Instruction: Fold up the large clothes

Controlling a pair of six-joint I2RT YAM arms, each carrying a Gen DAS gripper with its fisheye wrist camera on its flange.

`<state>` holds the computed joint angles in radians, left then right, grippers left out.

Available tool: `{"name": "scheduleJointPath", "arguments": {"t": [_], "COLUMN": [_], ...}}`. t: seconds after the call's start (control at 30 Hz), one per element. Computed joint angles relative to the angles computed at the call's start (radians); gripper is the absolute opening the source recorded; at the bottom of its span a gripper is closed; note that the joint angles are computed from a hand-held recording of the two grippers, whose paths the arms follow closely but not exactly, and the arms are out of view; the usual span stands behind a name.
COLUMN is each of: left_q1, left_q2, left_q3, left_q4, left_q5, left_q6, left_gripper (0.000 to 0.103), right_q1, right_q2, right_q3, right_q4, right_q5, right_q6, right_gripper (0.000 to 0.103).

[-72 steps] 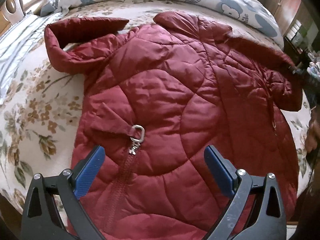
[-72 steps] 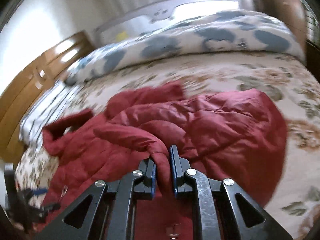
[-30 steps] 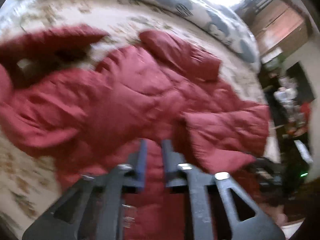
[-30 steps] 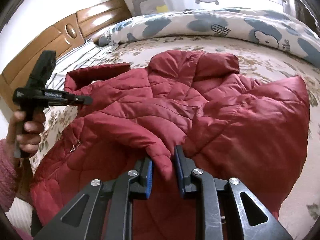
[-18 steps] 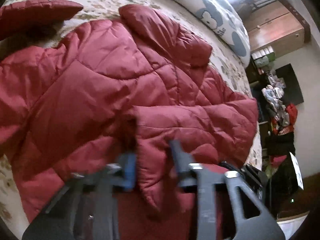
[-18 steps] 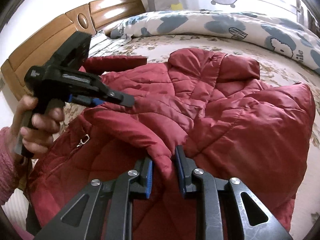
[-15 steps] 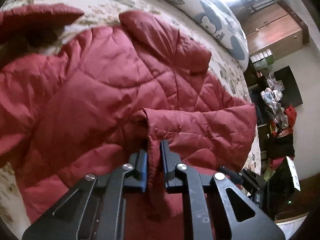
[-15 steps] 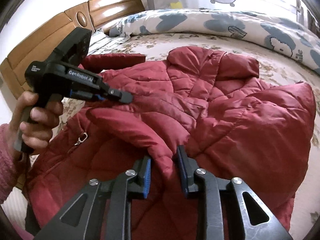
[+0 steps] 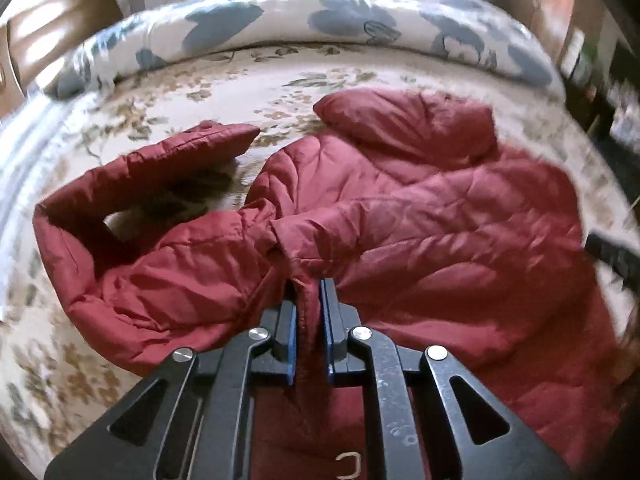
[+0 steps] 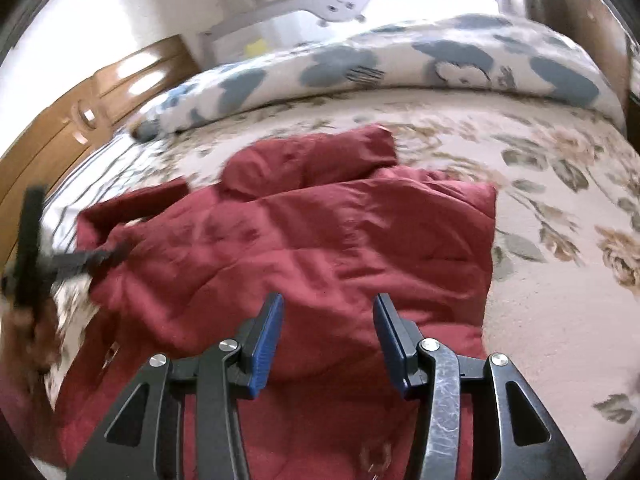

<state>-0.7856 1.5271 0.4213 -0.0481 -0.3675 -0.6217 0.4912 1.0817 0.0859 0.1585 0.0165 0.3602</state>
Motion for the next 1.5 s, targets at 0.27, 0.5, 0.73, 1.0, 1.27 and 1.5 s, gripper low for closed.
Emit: {"name": "scheduleJointPath", "arguments": {"t": [0.27,0.5,0.73,1.0,1.27,1.5], "left_q1": [-0.139,-0.131,-0.083,-0.055,-0.121,-0.149], "left_q2": [-0.313,0.056,0.325,0.327,0.184,0.064], "left_q3": [-0.062,0.066,0.046,0.014,0.012,0.015], "left_q4": [-0.150,0.031,0.252,0.310,0.129,-0.046], "left_q5": [-0.130,0.003,0.063,0.111,0.037,-0.086], "left_q6": [-0.157,-0.092,-0.078,-0.074,-0.110,-0.138], "left_gripper": [0.017,0.017,0.018,0.017,0.028,0.041], "right_q1": [-0.073,-0.013,-0.001,0.070,0.060,0.069], "right_q2": [0.577,0.619,0.622,0.581,0.588,0.551], "right_q3": [0.062,0.082,0.055,0.064,0.080,0.086], "right_q4": [0.367,0.368,0.417,0.357,0.330,0.280], "right_q5": [-0.015,0.035,0.048,0.100,0.063,0.070], "right_q6": [-0.010,0.020,0.031,0.071,0.041,0.052], "right_gripper": [0.048,0.061,0.065,0.094,0.103,0.103]}}
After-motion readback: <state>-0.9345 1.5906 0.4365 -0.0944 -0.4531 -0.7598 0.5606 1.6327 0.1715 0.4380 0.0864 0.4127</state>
